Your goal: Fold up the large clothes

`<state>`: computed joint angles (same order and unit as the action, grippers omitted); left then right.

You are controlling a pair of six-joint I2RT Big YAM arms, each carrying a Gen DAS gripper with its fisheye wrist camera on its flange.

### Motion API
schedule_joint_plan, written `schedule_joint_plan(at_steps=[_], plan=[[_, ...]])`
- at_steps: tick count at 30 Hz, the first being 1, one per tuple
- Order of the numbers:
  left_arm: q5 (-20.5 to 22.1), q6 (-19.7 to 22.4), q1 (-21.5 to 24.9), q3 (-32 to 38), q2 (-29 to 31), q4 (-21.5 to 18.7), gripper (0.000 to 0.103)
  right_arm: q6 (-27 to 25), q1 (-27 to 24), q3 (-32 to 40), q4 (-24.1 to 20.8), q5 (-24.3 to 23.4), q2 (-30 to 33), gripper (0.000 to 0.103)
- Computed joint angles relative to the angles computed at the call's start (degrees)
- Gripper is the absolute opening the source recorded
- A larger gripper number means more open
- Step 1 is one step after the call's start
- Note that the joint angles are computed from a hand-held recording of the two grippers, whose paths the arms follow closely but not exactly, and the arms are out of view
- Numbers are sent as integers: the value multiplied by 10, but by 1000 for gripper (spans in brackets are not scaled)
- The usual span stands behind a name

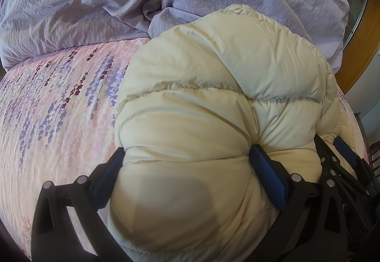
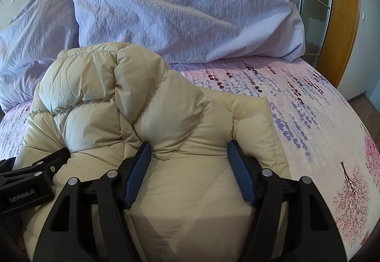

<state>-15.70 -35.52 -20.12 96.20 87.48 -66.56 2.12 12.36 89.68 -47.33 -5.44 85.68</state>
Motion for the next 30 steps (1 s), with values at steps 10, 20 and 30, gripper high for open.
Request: schedule_joint_plan(at_steps=[10,20,30], plan=[[-2,-3,-2,0,0,-2,101,1,1,1,-1,0,1,69],[9,3,6,37,22,-49,101,-6,-6,62,-81,-21,38,69],[20,38,8,38,-11,-70,98,-14,-66,183,-246,-146,74,89]])
